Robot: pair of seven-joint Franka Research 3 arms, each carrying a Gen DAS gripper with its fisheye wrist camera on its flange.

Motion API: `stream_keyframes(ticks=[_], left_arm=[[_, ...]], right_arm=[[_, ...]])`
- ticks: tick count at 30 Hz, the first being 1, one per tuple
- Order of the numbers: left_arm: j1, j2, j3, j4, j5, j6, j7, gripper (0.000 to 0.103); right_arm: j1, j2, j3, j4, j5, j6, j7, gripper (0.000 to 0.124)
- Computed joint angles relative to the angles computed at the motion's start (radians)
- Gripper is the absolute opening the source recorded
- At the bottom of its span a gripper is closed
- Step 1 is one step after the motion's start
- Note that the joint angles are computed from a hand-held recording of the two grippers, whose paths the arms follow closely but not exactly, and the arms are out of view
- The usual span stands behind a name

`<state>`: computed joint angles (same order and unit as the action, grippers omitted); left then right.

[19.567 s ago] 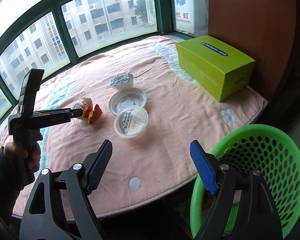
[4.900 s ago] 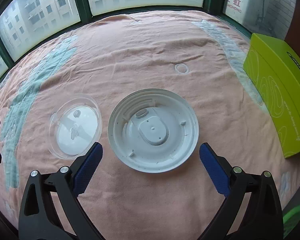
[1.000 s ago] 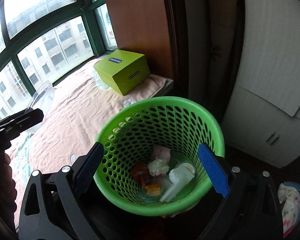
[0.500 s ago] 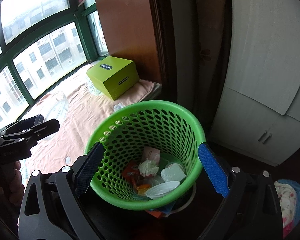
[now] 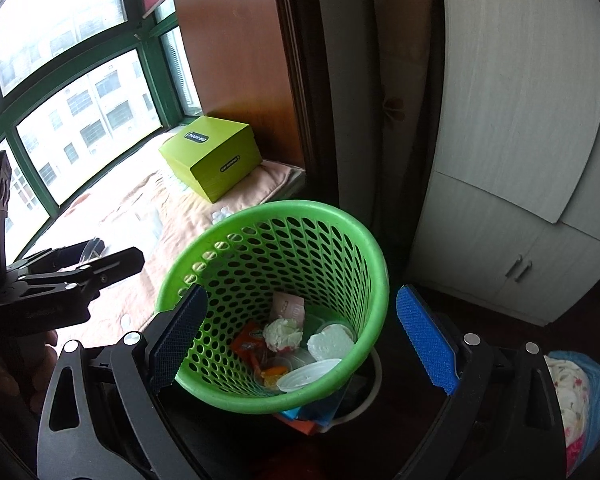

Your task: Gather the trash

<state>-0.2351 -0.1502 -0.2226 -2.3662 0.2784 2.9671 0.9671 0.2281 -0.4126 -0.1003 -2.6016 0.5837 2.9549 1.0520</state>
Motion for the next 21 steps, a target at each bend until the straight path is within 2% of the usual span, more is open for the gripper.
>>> stream_keyframes(ticks=[8, 14, 21], left_arm=[[-0.005, -0.004, -0.003, -0.003, -0.004, -0.001, -0.001, 0.096], [0.045, -0.054, -0.028, -0.028, 0.088, -0.033, -0.101, 0.096], [0.088, -0.132, -0.03, -0.072, 0.154, -0.072, -0.188, 0.096]], right_arm=[[0.008, -0.005, -0.005, 0.0, 0.005, -0.008, -0.005, 0.094], [0.036, -0.006, -0.012, 0.006, 0.029, -0.01, -0.028, 0.094], [0.075, 0.001, -0.015, 0.023, 0.069, -0.026, -0.066, 0.094]])
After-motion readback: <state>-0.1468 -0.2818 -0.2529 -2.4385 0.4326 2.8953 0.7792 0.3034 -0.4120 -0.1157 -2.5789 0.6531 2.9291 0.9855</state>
